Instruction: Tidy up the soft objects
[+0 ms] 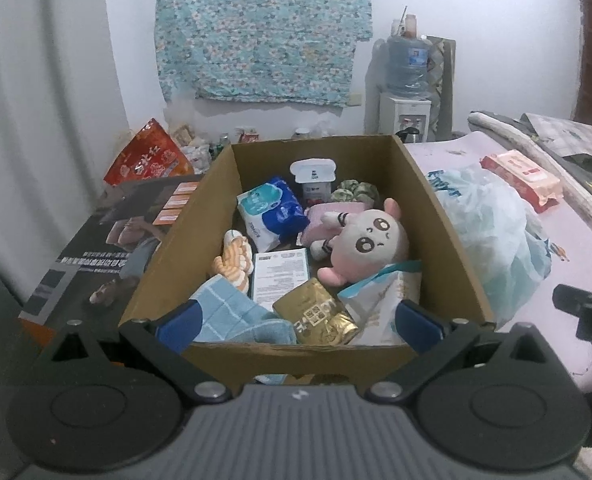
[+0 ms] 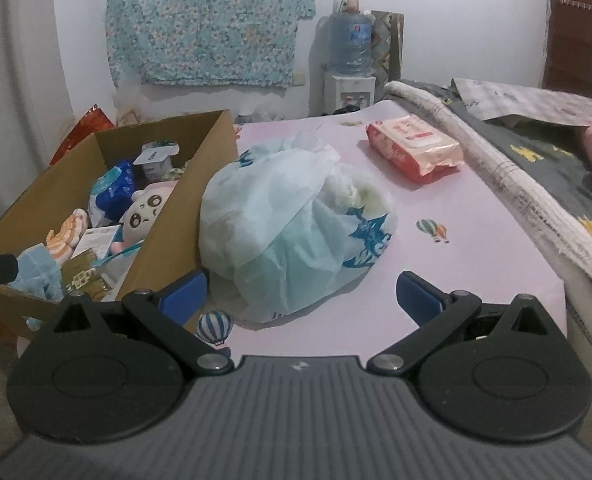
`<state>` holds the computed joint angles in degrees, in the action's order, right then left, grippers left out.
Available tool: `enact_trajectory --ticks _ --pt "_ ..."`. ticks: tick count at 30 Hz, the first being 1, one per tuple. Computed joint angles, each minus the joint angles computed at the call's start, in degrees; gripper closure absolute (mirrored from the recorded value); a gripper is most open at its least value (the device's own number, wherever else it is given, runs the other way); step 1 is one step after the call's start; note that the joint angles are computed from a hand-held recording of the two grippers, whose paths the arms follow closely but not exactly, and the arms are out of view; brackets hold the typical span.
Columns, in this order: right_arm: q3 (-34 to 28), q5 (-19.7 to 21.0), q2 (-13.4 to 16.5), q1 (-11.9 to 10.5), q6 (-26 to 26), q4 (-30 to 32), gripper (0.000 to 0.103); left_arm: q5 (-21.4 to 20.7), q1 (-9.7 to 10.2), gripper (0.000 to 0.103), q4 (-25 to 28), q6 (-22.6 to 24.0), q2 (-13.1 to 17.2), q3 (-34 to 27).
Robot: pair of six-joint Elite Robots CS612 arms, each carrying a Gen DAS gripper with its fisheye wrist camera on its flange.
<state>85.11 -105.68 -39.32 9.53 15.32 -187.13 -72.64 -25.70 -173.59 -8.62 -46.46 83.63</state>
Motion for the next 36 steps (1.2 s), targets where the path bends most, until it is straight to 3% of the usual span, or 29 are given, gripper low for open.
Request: enact_trajectory --ticks 12,28,36 --pt "0.1 2.8 -0.4 -0.7 2.4 2.0 0.001 -1.3 0.34 0.000 6.4 -1.7 -0.6 -0.8" --pt "-0.4 8.3 -0.8 -1.1 0.1 7.1 0.001 0.0 0.31 0.000 16.4 -7.5 -1.1 -1.6" --pt "-0.8 8.2 -0.7 -0.7 -2.1 7.3 0.001 0.1 0.47 0.000 16.9 -8.2 -1.2 -1.4"
